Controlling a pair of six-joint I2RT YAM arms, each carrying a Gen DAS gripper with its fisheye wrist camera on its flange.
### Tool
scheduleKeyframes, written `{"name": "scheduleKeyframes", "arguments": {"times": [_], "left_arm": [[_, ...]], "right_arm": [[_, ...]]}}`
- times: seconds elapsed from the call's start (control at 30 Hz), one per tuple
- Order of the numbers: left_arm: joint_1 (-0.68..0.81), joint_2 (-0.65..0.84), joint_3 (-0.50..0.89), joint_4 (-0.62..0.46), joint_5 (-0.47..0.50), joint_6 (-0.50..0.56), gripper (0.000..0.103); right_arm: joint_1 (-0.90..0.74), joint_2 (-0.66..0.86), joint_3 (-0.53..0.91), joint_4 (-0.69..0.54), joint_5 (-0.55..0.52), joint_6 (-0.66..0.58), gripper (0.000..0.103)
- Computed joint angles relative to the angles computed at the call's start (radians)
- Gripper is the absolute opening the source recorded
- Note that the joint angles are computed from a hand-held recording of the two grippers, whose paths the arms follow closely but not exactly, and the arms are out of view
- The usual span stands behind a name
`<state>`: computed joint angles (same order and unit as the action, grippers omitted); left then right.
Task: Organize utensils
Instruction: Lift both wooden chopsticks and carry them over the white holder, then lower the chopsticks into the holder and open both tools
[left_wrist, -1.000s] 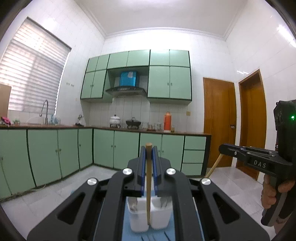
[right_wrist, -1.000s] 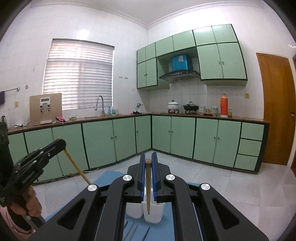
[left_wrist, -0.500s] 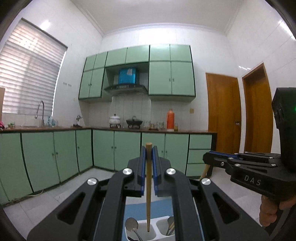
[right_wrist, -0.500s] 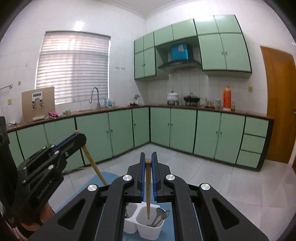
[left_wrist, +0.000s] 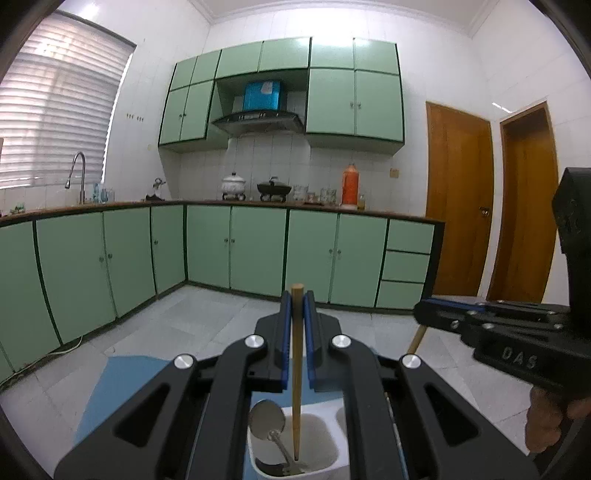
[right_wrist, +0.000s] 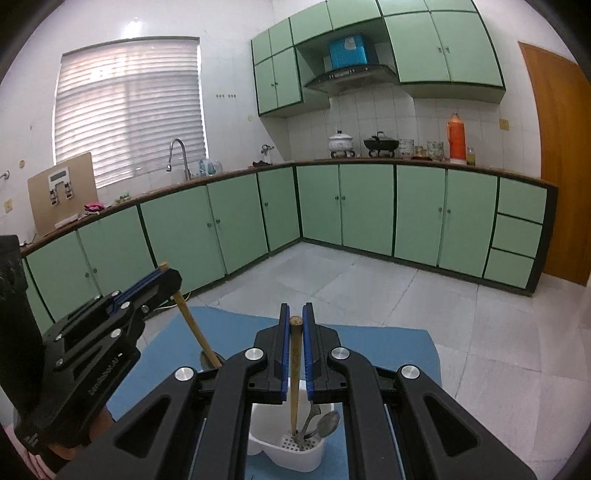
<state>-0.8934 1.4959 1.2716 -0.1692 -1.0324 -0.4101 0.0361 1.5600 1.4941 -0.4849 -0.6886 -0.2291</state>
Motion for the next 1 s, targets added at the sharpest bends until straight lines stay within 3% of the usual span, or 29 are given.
{"name": "scheduleKeyframes", "arguments": {"times": [0.17, 0.47, 0.5, 0.57, 0.6, 0.67, 0.73, 0.87, 1.0], "left_arm": [[0.048, -0.011, -0.048, -0.033, 0.046, -0.064, 0.006], [0.050, -0.060, -0.081, -0.036, 0.046, -0.062, 0.009], [0.045, -0.066, -0.084, -0.036, 0.042, -0.059, 0.013], [0.032, -0.071, -0.081, -0.039, 0.024, -0.062, 0.036], [0.021, -0.081, -0.089, -0.035, 0.011, -0.064, 0.041], [-0.004, -0.108, -0.111, -0.019, -0.014, -0.062, 0.057], [-0.029, -0.119, -0.119, -0.016, -0.040, -0.063, 0.062], [-0.082, -0.145, -0.135, -0.046, -0.101, -0.093, 0.080], [-0.161, -0.164, -0.145, -0.123, -0.180, -0.167, 0.087]], "right_arm": [[-0.005, 0.027, -0.007, 0.034, 0.007, 0.020, 0.007], [-0.012, 0.028, -0.005, 0.032, 0.027, 0.013, 0.008], [-0.014, 0.026, -0.007, 0.033, 0.030, 0.012, 0.008], [-0.017, 0.017, -0.019, 0.035, 0.040, 0.008, 0.011], [-0.022, 0.012, -0.024, 0.037, 0.039, 0.006, 0.013], [-0.033, -0.003, -0.044, 0.049, 0.035, 0.005, 0.027], [-0.045, -0.020, -0.065, 0.065, 0.032, 0.008, 0.034], [-0.076, -0.063, -0.113, 0.096, 0.037, 0.018, 0.059], [-0.120, -0.134, -0.191, 0.132, 0.008, 0.008, 0.069]]}}
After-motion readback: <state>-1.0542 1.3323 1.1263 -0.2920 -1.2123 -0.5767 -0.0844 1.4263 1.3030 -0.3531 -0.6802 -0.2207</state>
